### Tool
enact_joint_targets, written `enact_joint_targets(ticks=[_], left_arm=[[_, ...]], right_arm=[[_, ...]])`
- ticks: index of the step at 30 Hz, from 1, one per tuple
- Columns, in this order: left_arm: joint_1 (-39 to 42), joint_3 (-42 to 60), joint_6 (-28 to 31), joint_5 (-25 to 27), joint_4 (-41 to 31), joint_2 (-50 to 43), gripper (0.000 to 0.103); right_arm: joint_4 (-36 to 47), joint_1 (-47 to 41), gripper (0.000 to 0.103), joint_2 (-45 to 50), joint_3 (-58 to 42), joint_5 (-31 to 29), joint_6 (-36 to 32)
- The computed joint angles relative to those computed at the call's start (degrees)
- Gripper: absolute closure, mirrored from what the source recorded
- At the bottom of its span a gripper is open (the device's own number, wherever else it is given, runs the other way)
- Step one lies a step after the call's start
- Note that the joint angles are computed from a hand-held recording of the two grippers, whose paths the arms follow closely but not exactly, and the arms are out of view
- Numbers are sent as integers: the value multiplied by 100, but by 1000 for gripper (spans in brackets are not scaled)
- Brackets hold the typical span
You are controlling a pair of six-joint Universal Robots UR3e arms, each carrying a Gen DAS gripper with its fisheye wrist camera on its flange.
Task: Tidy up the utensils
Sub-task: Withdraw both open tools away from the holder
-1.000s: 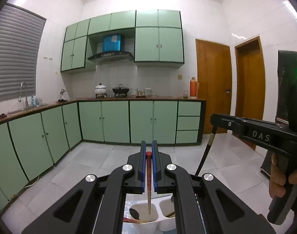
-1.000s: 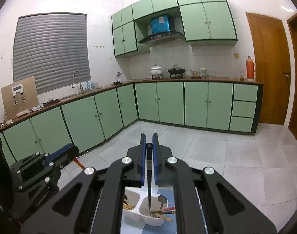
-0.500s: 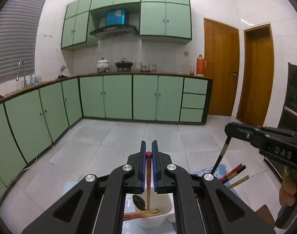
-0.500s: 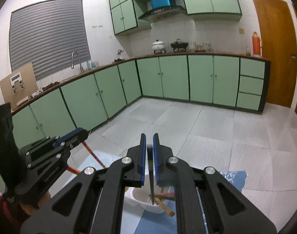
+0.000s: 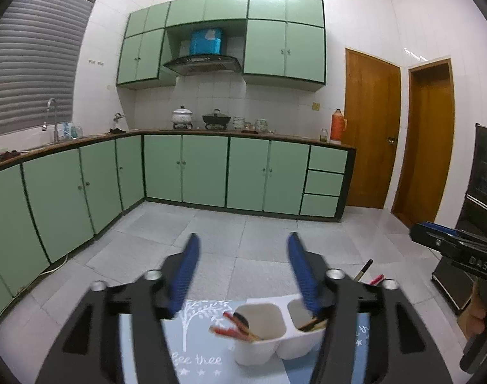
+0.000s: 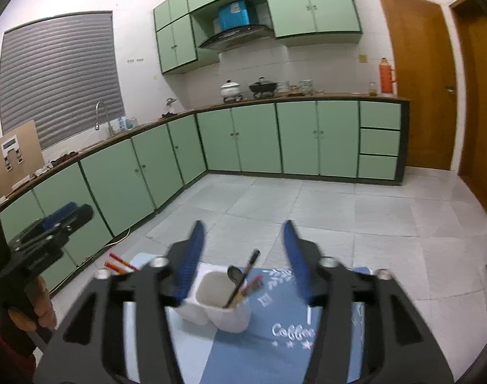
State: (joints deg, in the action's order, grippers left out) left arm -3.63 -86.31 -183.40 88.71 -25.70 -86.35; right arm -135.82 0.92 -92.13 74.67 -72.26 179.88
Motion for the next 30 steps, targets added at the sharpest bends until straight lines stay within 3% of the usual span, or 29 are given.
enact_joint_targets(ticks=[5,8,14,19,30], left_arm=[[-213,-573,-35,289,-192,751,21],[-358,-849,-158,464,-394,1170,14],[-734,-1272,-206,932,-721,1775,6],[-961,-1638,-253,1088,-1034,2299,6],[-1468,-1890,-386,1527,-1509,2861,6]], right_arm=[[-70,-83,13,-1051,1083,-130,3],[148,-187,7,-1661,1599,9,18],[603,-110,5,-2492,2170,-9,-99],[823,272,5,-2958,2427,-187,-146],[1193,836,5,-3134,2252,-345,87]])
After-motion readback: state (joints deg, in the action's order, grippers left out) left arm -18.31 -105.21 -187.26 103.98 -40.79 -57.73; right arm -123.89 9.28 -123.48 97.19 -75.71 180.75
